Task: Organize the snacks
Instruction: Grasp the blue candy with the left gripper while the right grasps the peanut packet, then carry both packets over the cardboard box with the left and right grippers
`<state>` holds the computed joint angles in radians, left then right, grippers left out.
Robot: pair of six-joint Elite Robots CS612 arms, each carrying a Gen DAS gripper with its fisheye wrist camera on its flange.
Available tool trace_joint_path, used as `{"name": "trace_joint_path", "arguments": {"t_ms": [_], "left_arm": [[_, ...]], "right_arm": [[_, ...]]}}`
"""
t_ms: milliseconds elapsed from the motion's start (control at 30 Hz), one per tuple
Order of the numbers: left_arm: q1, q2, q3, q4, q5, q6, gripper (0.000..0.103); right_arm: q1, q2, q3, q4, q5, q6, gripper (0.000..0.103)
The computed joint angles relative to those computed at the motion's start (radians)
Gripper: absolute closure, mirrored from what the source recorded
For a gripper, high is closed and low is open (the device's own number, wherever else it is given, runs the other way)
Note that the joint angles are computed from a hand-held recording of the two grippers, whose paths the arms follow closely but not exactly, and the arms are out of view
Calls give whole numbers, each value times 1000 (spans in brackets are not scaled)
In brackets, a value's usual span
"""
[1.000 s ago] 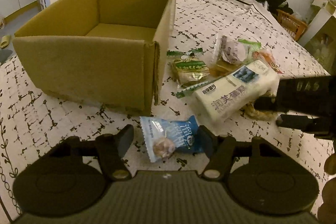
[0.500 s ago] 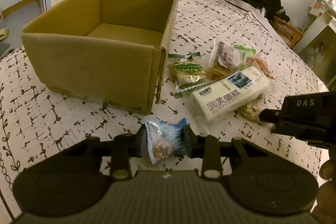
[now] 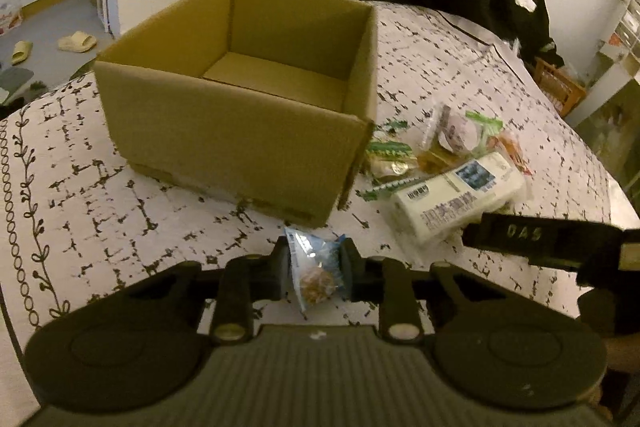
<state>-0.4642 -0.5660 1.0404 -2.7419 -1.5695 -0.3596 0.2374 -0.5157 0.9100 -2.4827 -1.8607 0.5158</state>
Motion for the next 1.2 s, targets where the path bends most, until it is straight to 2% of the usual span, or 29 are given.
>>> {"name": "trace_joint_path", "arguments": {"t_ms": [100,133,200,267,433,533,633,733,933,1200], "left_arm": [[3,0,0,-2,-10,-23,81],[4,-2,4,-7,-13,-28,83],[6,-6,13,-29,-25,-31,86],[8,-10,19,-41,-41,-38,89],[13,-19,32,-62,-61,-42,93],[14,-28,46,-85,-57,-37,97],[15,-37,56,-101,-56,-27,97],[17,-45,65,-120,-58,-6,97],[20,-59,82,-142,-46,-7,97],[27,-80,96,-160,-8,15,97]], "right_arm": [[9,18,-30,19,-49,-23,24],[13,26,-41,25,-71,-38,28],[19,33,-49,17,-99,-68,45],[16,24,-31,-5,-82,-60,51],[13,5,-1,-19,-81,-18,52],[15,-10,22,-31,-104,25,52],[16,-32,64,-90,-128,60,52],[14,-46,88,-130,-124,81,52],[23,-50,104,-231,-123,16,52],[25,-41,84,-356,-58,-49,52]]}}
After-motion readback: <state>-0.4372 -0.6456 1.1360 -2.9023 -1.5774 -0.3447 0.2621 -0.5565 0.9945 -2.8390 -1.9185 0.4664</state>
